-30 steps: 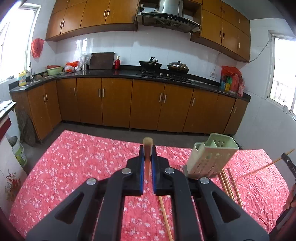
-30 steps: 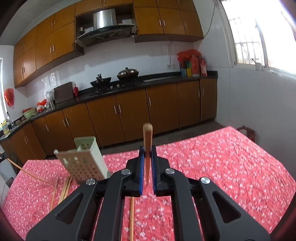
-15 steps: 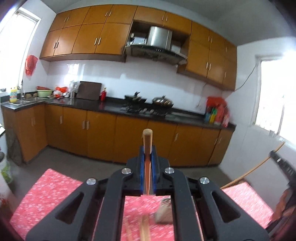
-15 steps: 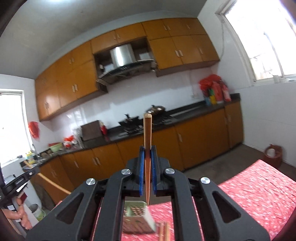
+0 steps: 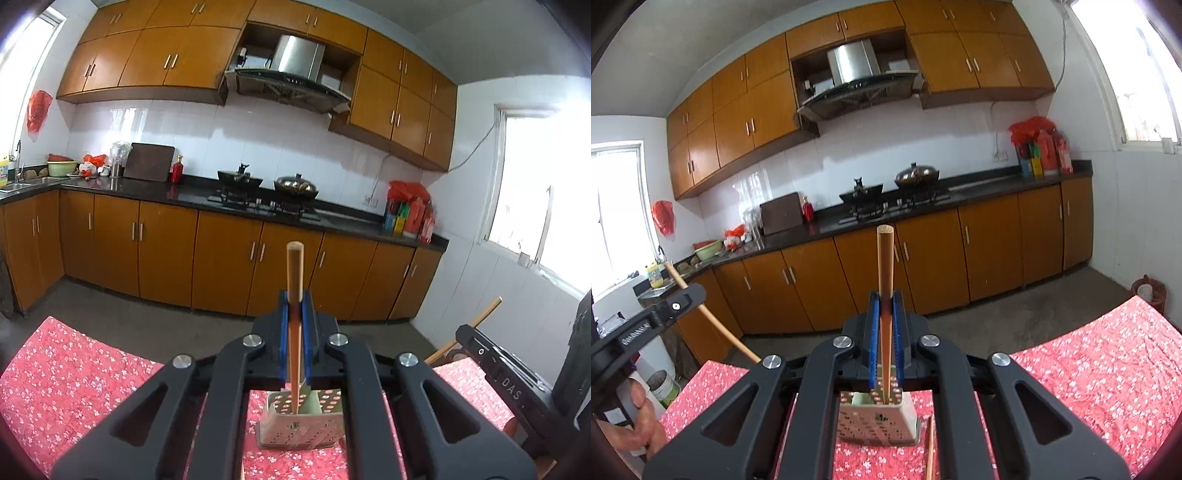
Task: Organize utensils
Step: 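Lift the chopsticks into the perforated holder and open both tools to release them, then lower the right tool onto a chopstick and grasp it while the left tool grasps another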
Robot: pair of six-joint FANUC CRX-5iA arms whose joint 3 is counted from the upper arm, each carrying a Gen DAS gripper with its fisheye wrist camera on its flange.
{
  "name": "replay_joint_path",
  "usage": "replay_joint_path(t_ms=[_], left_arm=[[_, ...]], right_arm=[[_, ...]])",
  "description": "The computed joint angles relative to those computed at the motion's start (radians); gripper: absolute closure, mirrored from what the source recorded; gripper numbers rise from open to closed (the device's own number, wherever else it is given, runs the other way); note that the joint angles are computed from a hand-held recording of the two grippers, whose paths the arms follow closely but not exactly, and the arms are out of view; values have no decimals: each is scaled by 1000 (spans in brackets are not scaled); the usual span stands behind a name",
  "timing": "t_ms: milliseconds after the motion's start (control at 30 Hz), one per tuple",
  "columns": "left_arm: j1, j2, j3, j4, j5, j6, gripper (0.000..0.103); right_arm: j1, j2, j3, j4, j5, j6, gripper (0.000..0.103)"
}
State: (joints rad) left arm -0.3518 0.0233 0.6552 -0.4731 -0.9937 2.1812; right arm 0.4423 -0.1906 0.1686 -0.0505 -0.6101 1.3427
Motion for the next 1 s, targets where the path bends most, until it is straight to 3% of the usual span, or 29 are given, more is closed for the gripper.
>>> replay_joint_path(t_ms=[200, 267, 333, 400, 700, 867, 1000], left_arm=[[10, 27, -1, 16, -36, -12, 95], [7, 29, 0, 10, -48, -9, 91], [3, 17, -14, -1, -51, -4, 82], [4, 10, -22, -7, -51, 0, 74], [-18, -57, -53, -59, -103, 26, 65], [-45, -136, -117, -116, -157, 53, 61], [-51, -214, -218, -138, -202, 85, 60]], right_arm=[[-4, 27, 43, -40, -79, 19, 94], [-5, 30, 50, -47, -93, 20, 85], [3, 23, 35, -10, -78, -9, 59], [6, 14, 27, 2, -63, -15, 58], [-25, -47, -14, 22, -46, -48, 56], [-51, -96, -92, 95, -91, -100, 56], [-82, -97, -146, 95, -197, -87, 56]])
